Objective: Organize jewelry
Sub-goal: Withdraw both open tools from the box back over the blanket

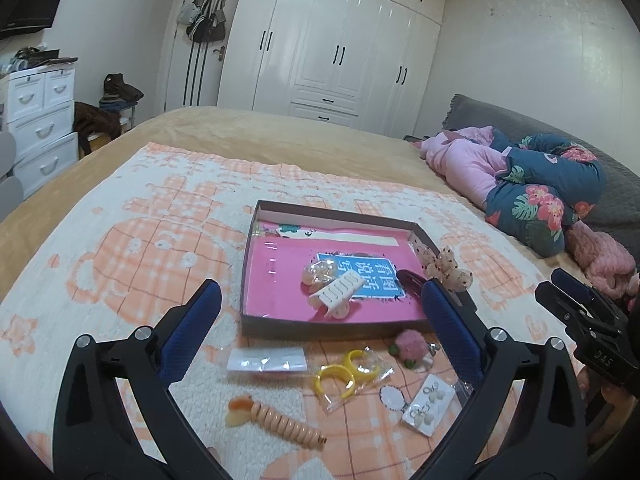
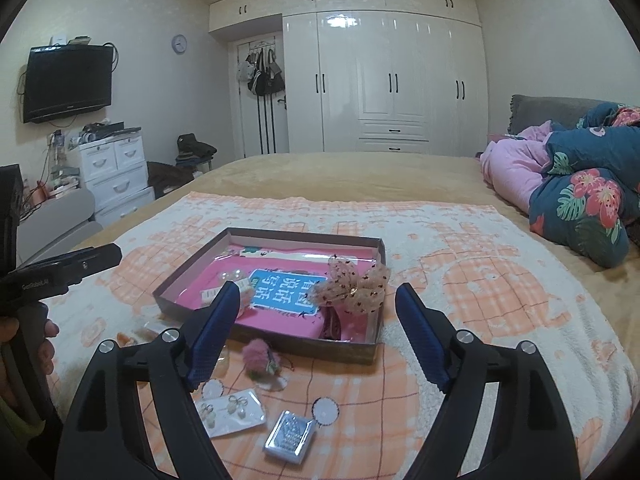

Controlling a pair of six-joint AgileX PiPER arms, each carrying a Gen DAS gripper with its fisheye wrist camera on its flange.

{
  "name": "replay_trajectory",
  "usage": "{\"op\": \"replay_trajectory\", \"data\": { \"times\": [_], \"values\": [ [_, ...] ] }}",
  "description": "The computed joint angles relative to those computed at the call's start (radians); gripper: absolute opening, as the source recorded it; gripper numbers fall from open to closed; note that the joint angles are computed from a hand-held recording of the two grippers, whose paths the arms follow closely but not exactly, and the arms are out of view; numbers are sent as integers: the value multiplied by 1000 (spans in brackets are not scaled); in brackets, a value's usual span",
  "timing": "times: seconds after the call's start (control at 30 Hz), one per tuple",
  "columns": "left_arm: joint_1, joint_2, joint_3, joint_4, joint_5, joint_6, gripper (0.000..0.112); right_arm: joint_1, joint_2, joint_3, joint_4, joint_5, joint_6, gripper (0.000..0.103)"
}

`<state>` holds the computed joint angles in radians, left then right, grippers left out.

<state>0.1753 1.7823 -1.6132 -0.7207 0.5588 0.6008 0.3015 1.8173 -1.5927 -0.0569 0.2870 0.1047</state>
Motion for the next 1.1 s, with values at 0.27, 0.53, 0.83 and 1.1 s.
{"op": "replay_trajectory", "data": {
  "times": [0.27,0.53,0.83,1.1],
  "values": [
    [0,-53,87,11,-26,9,92,24,-41,73,27,-12,-48,78],
    [5,-90,160,52,-32,-8,92,42,-46,108,73,-10,-104,78],
    [-5,-116,249,119,-21,-37,92,54,-6,93,130,15,-181,78],
    [-19,-90,274,175,-8,-81,92,41,79,16,210,90,-285,78]
  ]
}}
